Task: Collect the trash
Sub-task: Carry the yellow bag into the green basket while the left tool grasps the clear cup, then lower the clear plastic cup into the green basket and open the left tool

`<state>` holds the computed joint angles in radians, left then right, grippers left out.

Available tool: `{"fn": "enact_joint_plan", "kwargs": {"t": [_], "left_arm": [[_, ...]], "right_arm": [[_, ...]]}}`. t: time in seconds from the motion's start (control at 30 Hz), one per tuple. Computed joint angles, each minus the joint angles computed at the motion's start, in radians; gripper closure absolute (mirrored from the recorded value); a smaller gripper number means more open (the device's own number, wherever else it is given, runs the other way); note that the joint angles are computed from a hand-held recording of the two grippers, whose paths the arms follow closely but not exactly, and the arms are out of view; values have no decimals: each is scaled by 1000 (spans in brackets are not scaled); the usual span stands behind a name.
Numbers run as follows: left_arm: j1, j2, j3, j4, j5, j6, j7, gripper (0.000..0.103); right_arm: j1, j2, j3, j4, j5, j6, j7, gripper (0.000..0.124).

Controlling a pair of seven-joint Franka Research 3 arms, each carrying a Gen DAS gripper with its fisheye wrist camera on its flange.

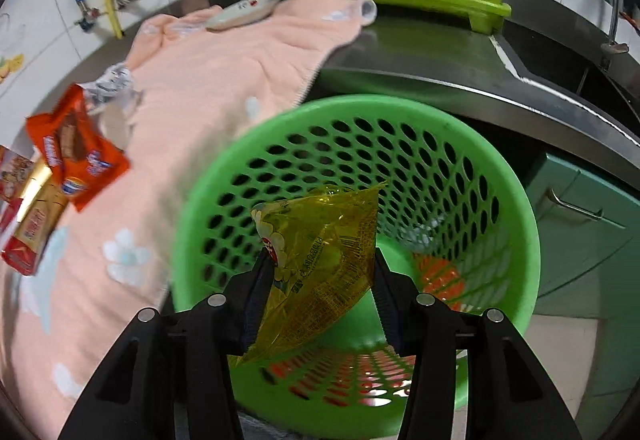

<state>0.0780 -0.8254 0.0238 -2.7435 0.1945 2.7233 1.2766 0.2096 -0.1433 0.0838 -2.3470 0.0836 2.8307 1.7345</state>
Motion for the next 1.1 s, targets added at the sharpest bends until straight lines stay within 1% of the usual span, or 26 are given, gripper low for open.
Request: {"fn": "enact_joint_plan", "kwargs": {"t": [0.07,0.1,0.13,0.17,0.3,0.37,0.43,0.57,0.6,0.73,0.8,0.87,0.93,1.03,1.1], "left_arm": [[-7,-15,-10,2,2,-5,1,43],[-16,-21,-15,6,1,-6,2,43],[-25,-24,-19,9,0,-5,2,43],[-36,-23,-22,14,-2,-4,2,43],[-91,1,-40,45,-12,9,4,43],[-126,35,-47,71,-23,21,7,43],[-151,69,-58,94,-27,31,7,43],[-203,178,-81,163,-37,57,11,43],[-216,202,-86,178,-41,61,13,43],[-267,357,-112,285,-56,77,30,43],[-289,431,-122,340,-69,81,45,43],[-306,514,-139,404,-82,83,57,43],[-323,586,-152,460,-103,79,79,43],[-332,708,-184,561,-125,44,101,43],[-332,789,-209,629,-129,9,106,43]], "right_arm": [[-28,13,11,-1,-74,14,49,78],[-27,23,6,6,-75,9,45,77],[-15,35,-9,14,-31,5,5,75],[-11,41,-15,20,-13,0,-11,69],[-26,55,-17,21,-72,28,10,61],[-35,52,-16,13,-105,51,31,58],[-33,46,-25,7,-86,67,1,56],[-18,18,-50,-12,29,96,-109,55],[-11,5,-61,-20,71,103,-149,55],[23,-58,-110,-59,246,125,-325,55],[17,-88,-115,-83,278,147,-370,55],[16,-124,-128,-111,310,172,-419,51],[7,-153,-133,-134,321,192,-446,50],[9,-184,-158,-164,352,229,-491,49],[21,-195,-183,-175,379,239,-520,48]]}}
